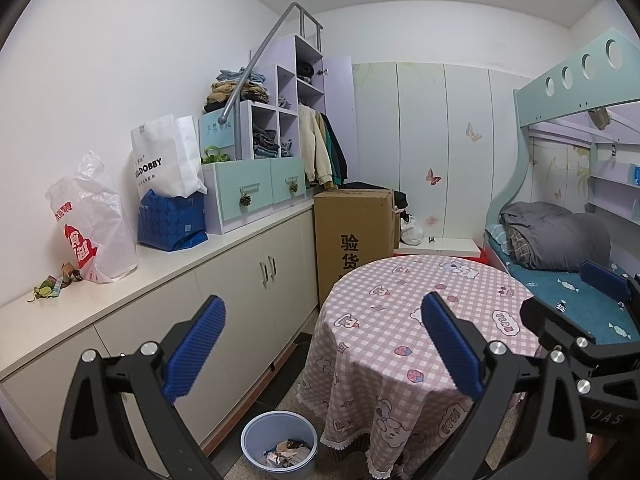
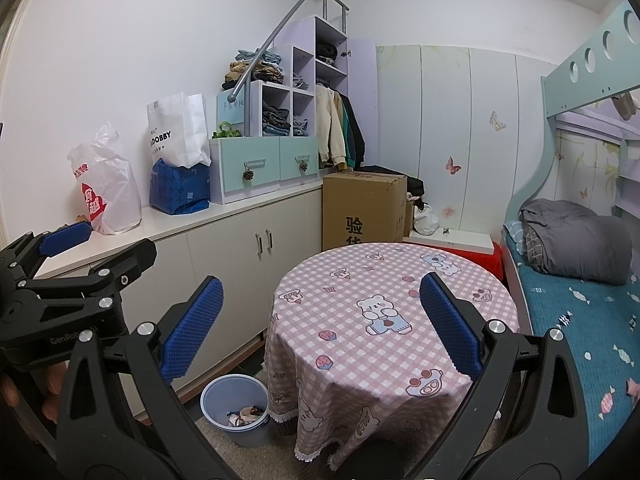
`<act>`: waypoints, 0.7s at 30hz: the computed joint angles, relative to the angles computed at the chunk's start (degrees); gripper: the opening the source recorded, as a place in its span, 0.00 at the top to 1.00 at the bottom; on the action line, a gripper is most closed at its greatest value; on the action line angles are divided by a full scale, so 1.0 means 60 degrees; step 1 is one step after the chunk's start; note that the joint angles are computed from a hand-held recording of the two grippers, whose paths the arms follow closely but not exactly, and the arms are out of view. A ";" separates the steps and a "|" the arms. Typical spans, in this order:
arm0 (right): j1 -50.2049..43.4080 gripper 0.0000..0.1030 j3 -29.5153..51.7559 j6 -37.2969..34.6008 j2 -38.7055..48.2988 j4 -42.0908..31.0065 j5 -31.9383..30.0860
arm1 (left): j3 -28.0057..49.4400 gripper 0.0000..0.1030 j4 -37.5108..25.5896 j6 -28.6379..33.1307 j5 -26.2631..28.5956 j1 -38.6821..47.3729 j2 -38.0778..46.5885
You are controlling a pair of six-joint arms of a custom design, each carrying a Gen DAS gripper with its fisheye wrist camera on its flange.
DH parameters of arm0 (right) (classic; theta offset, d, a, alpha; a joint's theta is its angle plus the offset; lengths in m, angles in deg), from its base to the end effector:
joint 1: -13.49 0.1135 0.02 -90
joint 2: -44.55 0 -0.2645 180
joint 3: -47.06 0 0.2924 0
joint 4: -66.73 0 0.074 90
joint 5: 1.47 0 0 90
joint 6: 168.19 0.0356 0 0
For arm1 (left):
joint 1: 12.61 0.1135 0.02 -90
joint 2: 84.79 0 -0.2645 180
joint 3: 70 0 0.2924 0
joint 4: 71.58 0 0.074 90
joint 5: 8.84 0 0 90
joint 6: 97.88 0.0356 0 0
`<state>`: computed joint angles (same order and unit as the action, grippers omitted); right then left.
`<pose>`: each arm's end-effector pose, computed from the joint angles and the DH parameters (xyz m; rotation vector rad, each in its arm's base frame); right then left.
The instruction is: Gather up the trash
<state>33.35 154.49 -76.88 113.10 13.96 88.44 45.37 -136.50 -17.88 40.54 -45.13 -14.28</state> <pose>0.2420 0.0875 0.5169 -0.2946 1.7971 0.2633 0.2097 -0.1062 0.5344 -0.1043 1.8343 0.1624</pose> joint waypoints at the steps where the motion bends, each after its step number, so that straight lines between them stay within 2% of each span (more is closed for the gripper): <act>1: -0.0019 0.06 -0.0074 -0.0006 -0.0061 0.0004 -0.0021 | -0.0097 0.06 -0.0003 -0.0011 -0.0019 -0.0022 -0.0083; 21: -0.0234 0.06 -0.0277 -0.0022 -0.0080 0.0078 -0.0259 | -0.0397 0.06 0.0098 0.0077 0.0256 0.0210 -0.0279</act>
<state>31.95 152.83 -77.01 112.63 14.43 86.89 42.99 -135.92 -17.42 42.08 -43.87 -15.95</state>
